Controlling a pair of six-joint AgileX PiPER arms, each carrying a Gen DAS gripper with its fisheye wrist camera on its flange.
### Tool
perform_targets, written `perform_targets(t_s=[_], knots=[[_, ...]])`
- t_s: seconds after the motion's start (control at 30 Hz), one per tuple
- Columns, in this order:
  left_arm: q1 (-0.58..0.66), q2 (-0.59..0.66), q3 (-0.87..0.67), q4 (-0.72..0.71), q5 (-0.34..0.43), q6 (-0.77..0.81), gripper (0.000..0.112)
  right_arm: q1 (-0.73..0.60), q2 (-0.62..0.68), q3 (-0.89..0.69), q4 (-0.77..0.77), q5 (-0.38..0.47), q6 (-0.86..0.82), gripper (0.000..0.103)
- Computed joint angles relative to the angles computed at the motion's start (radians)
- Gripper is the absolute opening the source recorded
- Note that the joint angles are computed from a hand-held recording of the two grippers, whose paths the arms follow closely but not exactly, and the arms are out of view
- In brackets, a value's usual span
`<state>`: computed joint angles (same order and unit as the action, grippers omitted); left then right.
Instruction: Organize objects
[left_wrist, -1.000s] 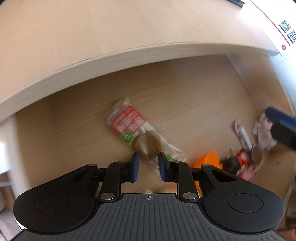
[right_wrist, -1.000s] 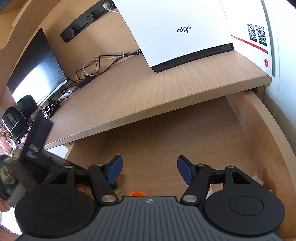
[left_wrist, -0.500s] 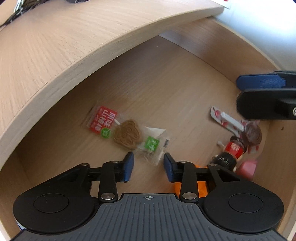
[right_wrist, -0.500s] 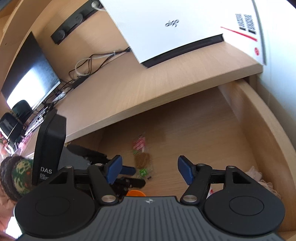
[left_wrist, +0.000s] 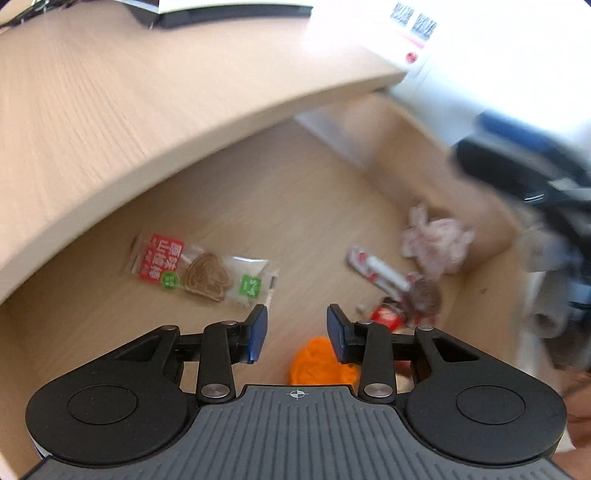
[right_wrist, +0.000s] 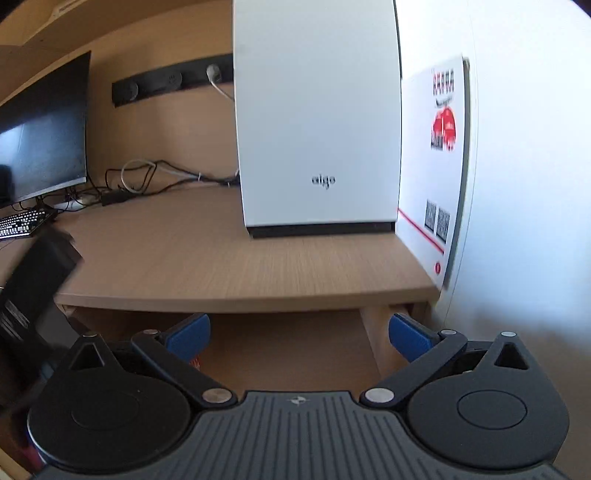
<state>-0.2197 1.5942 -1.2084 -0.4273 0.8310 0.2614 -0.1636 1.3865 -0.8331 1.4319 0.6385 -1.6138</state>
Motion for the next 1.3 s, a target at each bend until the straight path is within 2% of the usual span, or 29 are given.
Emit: perform_targets(t_s=[0.07, 0.2, 0.33, 0.43, 0.47, 0.5, 0.57, 0.63, 0.73, 0.83, 0.93, 1.03, 1.13, 1.17, 1.2, 1.23, 1.3], knots=[[0.021, 0.0, -0.025, -0.021, 0.075, 0.03, 0.039, -0.025, 0.039, -0.048, -0.076, 0.061, 0.095, 0.103], [-0.061, 0.056, -0.043, 0.1, 0.064, -0.075, 0.039, -0.025, 0.084, -0.105, -0.171, 0.098, 0.218, 0.103], [-0.071, 0.106, -0.07, 0.089, 0.091, -0.061, 0.039, -0.021, 0.089, -0.111, -0.204, 0.105, 0.249, 0.103], [-0.115, 0.108, -0.062, 0.125, 0.051, -0.062, 0.035, -0.008, 0.082, -0.119, -0.258, 0.093, 0.283, 0.102], [-0.126, 0.098, -0.045, 0.143, 0.031, -0.056, 0.022, 0.005, 0.078, -0.124, -0.285, 0.076, 0.298, 0.102], [-0.139, 0.091, -0.033, 0.161, 0.019, -0.053, 0.015, 0.023, 0.073, -0.131, -0.317, 0.056, 0.316, 0.102], [-0.135, 0.054, 0.016, 0.163, -0.003, -0.026, 0.011, 0.061, 0.081, -0.176, -0.428, 0.051, 0.375, 0.102], [-0.133, 0.03, 0.055, 0.127, -0.037, 0.008, 0.01, 0.102, 0.121, -0.262, -0.563, 0.114, 0.45, 0.102], [-0.07, -0.081, 0.139, 0.034, -0.045, 0.103, 0.009, 0.187, 0.188, -0.376, -0.703, 0.179, 0.533, 0.1], [0.037, -0.21, 0.225, -0.071, -0.022, 0.211, 0.009, 0.286, 0.27, -0.487, -0.844, 0.24, 0.622, 0.093], [0.15, -0.309, 0.295, -0.16, -0.001, 0.292, 0.009, 0.358, 0.355, -0.571, -0.9, 0.31, 0.665, 0.088], [0.248, -0.36, 0.341, -0.239, 0.02, 0.364, 0.008, 0.42, 0.422, -0.606, -0.924, 0.312, 0.699, 0.085], [0.3, -0.369, 0.355, -0.286, 0.043, 0.41, 0.008, 0.468, 0.496, -0.652, -0.951, 0.307, 0.76, 0.076], [0.306, -0.371, 0.357, -0.286, 0.047, 0.415, 0.008, 0.477, 0.519, -0.67, -0.958, 0.313, 0.782, 0.072], [0.306, -0.369, 0.356, -0.285, 0.05, 0.417, 0.008, 0.484, 0.542, -0.691, -0.966, 0.328, 0.803, 0.062], [0.305, -0.366, 0.353, -0.28, 0.054, 0.415, 0.008, 0.49, 0.56, -0.711, -0.981, 0.347, 0.826, 0.058], [0.295, -0.372, 0.348, -0.256, 0.052, 0.399, 0.008, 0.502, 0.554, -0.715, -1.012, 0.352, 0.843, 0.036]])
